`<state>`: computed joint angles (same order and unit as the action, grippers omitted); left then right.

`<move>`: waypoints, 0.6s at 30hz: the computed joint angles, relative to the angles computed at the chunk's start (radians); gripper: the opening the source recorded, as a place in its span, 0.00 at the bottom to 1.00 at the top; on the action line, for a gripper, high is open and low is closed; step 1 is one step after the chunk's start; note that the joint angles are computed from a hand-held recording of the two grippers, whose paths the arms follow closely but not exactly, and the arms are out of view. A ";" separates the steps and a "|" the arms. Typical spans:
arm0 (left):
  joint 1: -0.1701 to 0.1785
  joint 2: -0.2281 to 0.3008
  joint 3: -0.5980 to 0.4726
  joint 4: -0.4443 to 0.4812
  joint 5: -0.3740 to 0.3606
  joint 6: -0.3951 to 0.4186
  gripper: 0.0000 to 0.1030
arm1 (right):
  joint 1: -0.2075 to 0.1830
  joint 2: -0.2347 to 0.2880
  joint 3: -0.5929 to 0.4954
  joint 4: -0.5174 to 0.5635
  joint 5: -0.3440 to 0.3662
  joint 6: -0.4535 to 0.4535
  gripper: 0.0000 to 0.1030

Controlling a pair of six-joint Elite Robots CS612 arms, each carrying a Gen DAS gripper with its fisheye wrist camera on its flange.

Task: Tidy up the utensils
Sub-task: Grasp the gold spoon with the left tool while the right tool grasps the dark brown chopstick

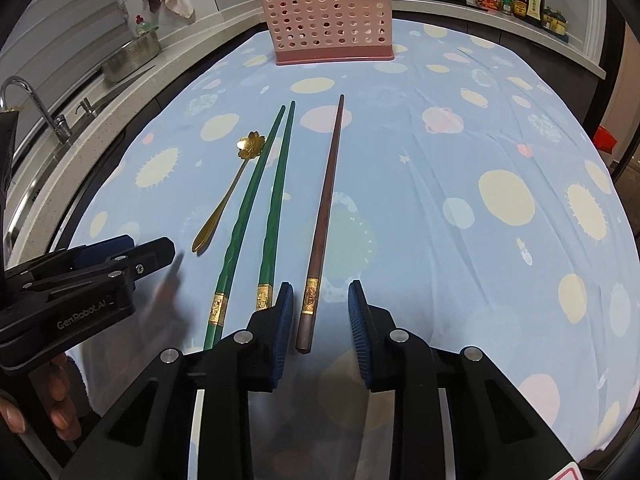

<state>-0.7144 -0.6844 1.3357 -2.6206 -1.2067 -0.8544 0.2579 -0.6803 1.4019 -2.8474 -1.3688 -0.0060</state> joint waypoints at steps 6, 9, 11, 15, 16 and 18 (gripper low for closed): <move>0.001 0.007 -0.012 0.000 -0.014 0.014 0.50 | 0.000 0.004 -0.005 0.004 -0.006 -0.001 0.17; 0.002 0.012 -0.017 -0.003 -0.028 0.019 0.50 | 0.000 0.006 -0.008 0.004 -0.017 -0.005 0.10; 0.004 0.014 -0.020 -0.008 -0.036 0.020 0.50 | -0.003 0.006 -0.008 0.003 -0.012 0.003 0.07; 0.006 0.021 -0.027 -0.021 -0.053 0.020 0.52 | -0.003 0.007 -0.007 0.001 -0.013 0.002 0.07; 0.007 0.023 -0.029 -0.025 -0.056 0.020 0.52 | -0.003 0.007 -0.007 0.001 -0.012 0.002 0.07; 0.009 0.027 -0.034 -0.031 -0.061 0.017 0.53 | -0.004 0.007 -0.006 -0.001 -0.009 0.005 0.07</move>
